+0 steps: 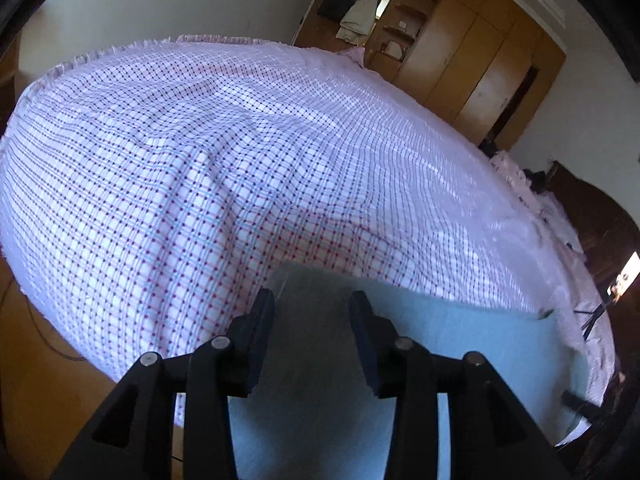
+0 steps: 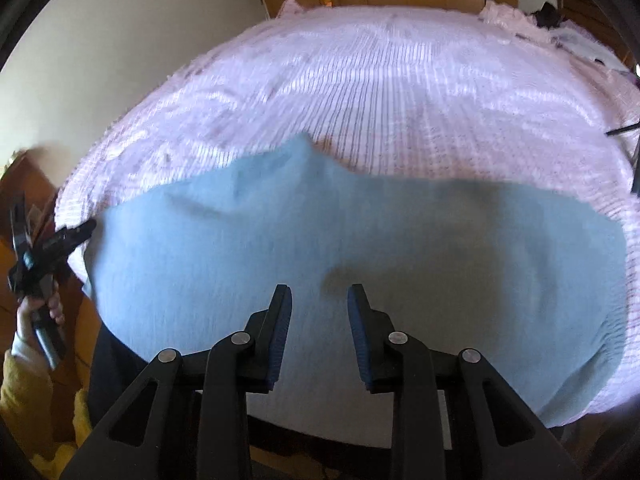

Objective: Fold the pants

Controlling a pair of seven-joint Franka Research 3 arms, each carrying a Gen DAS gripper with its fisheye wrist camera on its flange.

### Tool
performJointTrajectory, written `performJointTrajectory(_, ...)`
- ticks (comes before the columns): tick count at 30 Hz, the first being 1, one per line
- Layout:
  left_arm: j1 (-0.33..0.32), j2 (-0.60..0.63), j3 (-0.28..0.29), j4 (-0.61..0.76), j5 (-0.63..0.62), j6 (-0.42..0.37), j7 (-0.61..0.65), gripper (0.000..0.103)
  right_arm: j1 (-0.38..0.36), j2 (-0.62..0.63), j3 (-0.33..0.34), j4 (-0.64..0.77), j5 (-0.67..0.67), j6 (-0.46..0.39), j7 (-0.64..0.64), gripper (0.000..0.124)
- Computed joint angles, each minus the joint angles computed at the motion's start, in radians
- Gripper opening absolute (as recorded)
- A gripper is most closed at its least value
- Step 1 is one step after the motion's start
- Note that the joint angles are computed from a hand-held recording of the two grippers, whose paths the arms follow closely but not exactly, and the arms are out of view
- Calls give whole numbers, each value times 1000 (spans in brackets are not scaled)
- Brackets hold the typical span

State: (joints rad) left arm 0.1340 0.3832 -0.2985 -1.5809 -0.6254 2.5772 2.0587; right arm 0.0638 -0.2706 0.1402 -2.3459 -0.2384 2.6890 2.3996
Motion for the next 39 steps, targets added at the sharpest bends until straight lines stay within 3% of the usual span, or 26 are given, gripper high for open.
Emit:
performJointTrajectory(4, -16, 75, 1, 99, 45, -22, -15, 40, 47, 16, -40, -23, 143, 39, -57, 22)
performJointTrajectory(6, -17, 92, -8, 114, 65, -17, -6, 38, 39, 21, -32, -24, 145, 40, -51, 22)
performJointTrajectory(8, -26, 111, -9, 134, 95, -16, -23, 28, 37, 27, -30, -17, 148, 33, -56, 22)
performJointTrajectory(9, -33, 119, -2, 149, 119, -30, -47, 8, 36, 30, -29, -14, 146, 31, -56, 22)
performJointTrajectory(10, -26, 123, -10, 157, 116, -42, -55, 6, 34, 33, -27, -9, 141, 27, -55, 22)
performJointTrajectory(15, -10, 55, -25, 70, 90, 66, -47, 5, 12, 52, -13, 26, 63, 41, -21, 22)
performJointTrajectory(23, -70, 146, 18, 171, 259, 23, -202, 5, 36, 194, -64, 187, 40, 90, -117, 22)
performJointTrajectory(24, -66, 144, 14, 164, 268, 30, -203, 5, 43, 232, -75, 229, 53, 72, -151, 22)
performJointTrajectory(27, -80, 143, 18, 154, 325, 55, -215, 6, 66, 340, -111, 353, -57, -16, -92, 22)
performJointTrajectory(29, -79, 143, 16, 151, 349, 57, -226, 8, 82, 393, -145, 396, -74, 9, -78, 22)
performJointTrajectory(36, -66, 92, 15, 135, 361, -3, -276, 13, 111, 370, -202, 372, -40, 95, -33, 22)
performJointTrajectory(39, -53, 47, 0, 92, 333, -11, -242, 22, 106, 305, -190, 307, -27, 137, -21, 22)
